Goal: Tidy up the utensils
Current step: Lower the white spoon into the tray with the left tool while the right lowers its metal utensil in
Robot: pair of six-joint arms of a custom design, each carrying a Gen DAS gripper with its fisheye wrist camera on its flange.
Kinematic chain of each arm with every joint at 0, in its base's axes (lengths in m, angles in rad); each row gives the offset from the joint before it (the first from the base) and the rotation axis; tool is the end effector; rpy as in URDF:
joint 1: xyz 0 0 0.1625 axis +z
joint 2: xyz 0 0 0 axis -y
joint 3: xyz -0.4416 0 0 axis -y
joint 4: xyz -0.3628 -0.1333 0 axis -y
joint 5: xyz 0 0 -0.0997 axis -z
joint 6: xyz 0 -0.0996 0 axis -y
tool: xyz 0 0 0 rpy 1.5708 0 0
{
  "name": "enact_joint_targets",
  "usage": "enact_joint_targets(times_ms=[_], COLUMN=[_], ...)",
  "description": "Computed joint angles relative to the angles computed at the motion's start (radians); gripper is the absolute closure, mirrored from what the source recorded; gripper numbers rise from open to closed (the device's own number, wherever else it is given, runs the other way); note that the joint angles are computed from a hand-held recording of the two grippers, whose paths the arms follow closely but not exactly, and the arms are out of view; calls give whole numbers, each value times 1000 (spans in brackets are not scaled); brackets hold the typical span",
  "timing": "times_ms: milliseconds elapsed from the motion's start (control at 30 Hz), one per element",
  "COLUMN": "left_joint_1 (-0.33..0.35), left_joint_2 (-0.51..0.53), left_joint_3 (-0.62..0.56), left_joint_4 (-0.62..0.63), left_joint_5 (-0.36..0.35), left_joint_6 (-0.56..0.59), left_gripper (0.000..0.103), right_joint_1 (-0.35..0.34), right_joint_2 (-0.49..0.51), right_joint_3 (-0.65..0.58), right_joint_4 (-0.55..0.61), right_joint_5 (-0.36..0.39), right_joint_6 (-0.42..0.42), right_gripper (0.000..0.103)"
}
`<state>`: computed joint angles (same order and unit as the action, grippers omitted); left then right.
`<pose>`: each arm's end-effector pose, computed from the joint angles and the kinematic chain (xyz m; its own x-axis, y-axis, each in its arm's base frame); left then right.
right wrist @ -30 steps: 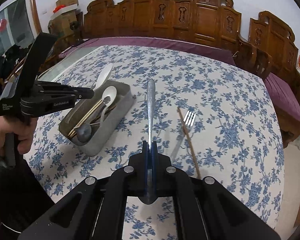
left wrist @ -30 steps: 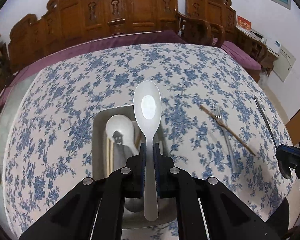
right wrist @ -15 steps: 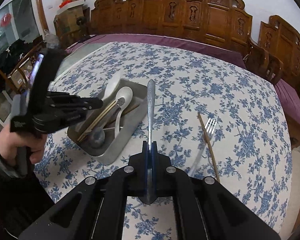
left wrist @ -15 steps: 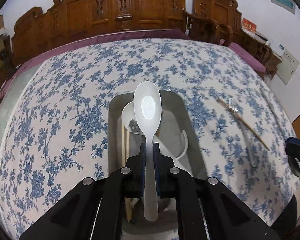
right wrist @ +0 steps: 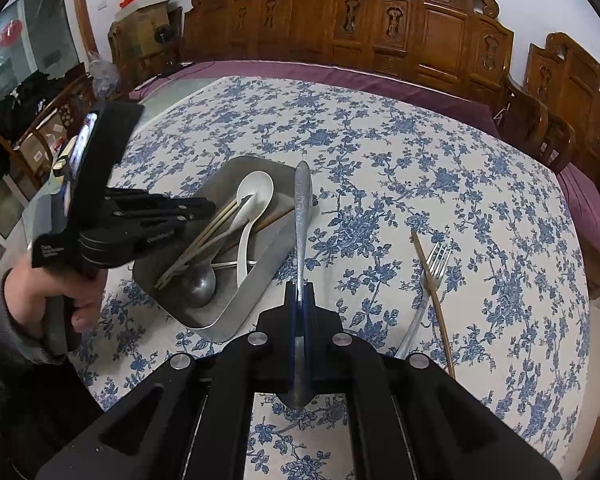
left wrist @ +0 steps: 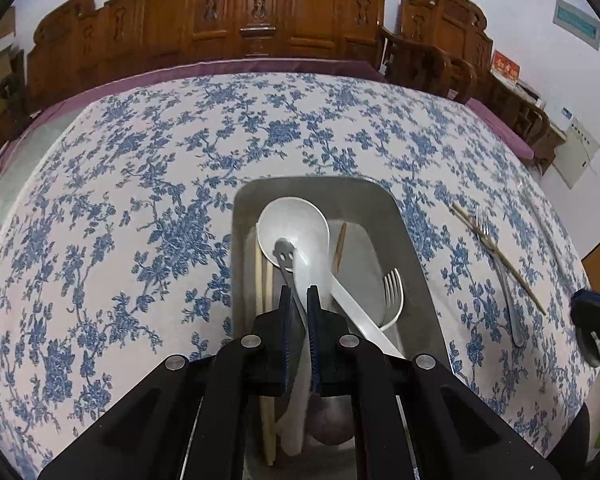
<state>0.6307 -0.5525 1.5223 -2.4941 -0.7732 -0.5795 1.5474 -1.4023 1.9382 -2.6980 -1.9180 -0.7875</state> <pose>-0.4264 -0.5647 0.0209 -0.7639 0.1658 -0.6236 0.4642 0.8125 -0.3526 0.0872 -0.5232 0.3904 -0.6740 -0.4388 0.5943 -0.6493 0.7356 -0.1932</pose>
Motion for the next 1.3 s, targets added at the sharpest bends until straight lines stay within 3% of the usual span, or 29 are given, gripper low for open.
enact_joint_targets(times_ms=[400,900,1133,1300], left_joint_1=[-32,-29,-22,-22], left_joint_2=[-57,-134,-142,-142], left_joint_3=[76,138,140,140], left_joint_4=[-93,-144,-139,-142], left_joint_5=[81,154,154,151], left_joint_6=[51,69,63,70], left_gripper=[96,96,96,96], right_joint_1=[26,64,66,59], right_joint_2=[61,228,280,270], right_joint_3=[-5,-52,-73,-75], right_joint_4=[-11,-34,-65,-54], right_joint_5=[10,30,7,42], right_joint_6=[35,134,152,149], right_gripper=[99,99,103,103])
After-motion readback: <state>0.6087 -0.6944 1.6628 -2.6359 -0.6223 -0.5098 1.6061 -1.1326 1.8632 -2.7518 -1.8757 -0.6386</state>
